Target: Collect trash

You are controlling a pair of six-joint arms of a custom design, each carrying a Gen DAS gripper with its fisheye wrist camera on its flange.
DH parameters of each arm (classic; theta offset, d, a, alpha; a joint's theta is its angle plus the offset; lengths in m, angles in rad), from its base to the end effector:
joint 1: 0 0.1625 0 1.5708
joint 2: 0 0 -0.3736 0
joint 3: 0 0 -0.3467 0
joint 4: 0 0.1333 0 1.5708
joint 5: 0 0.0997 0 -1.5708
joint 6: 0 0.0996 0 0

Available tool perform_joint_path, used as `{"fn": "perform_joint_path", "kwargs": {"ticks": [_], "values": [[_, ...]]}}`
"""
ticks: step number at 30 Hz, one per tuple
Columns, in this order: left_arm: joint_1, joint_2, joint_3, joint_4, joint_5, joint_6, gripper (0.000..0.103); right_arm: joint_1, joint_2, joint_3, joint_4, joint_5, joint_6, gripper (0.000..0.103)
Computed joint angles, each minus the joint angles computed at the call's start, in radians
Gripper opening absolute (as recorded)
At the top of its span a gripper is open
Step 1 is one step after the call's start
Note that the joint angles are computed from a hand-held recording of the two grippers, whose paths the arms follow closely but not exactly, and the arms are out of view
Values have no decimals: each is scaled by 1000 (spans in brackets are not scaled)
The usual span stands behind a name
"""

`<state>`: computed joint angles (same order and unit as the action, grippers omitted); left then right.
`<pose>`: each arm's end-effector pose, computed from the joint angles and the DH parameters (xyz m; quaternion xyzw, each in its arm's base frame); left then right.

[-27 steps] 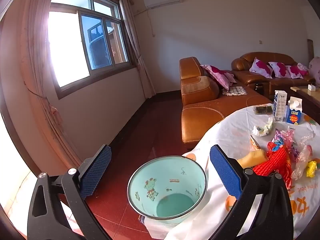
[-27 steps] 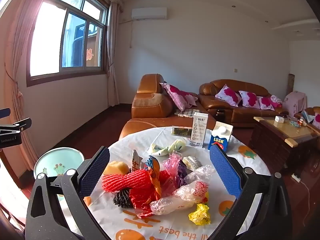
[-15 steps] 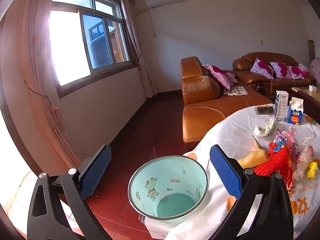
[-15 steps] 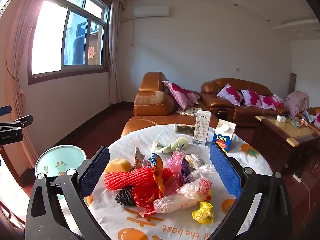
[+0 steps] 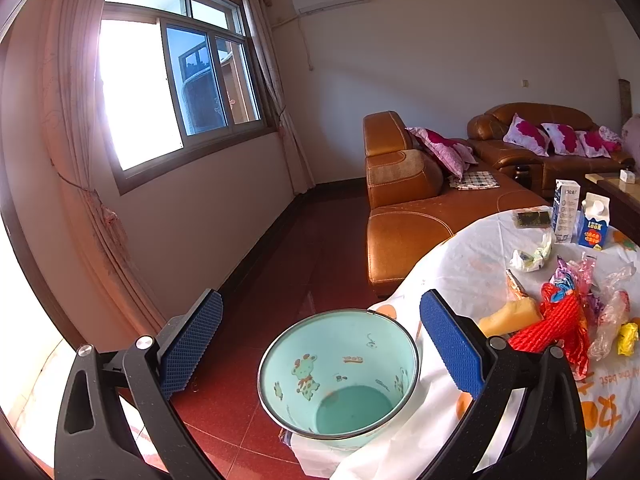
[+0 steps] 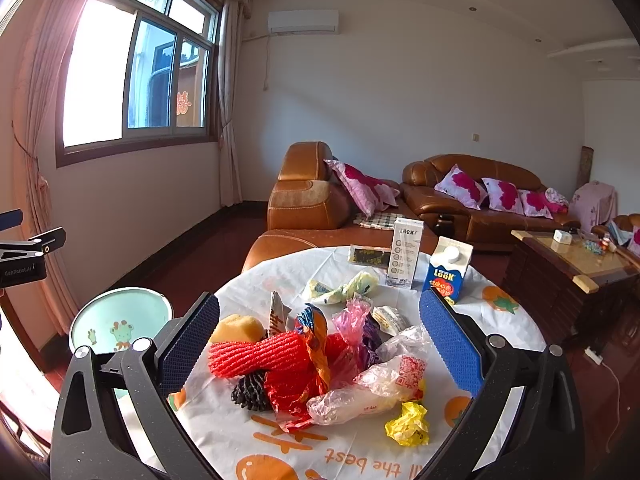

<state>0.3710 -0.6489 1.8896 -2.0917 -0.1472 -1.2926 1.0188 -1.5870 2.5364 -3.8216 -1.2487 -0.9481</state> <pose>-0.3590 -0.3884 -0.0164 0.1969 0.7186 -0.4944 0.4477 -0.0240 -0.3533 0.3251 0.2498 -0.7509 0.5244 0.3142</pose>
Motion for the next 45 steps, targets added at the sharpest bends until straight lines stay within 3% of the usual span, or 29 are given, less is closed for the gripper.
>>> {"fn": "perform_joint_path", "kwargs": {"ticks": [45], "values": [[8,-20,-2,75,2,-59,97,5,13,3,-10,-9,-1,98]]}}
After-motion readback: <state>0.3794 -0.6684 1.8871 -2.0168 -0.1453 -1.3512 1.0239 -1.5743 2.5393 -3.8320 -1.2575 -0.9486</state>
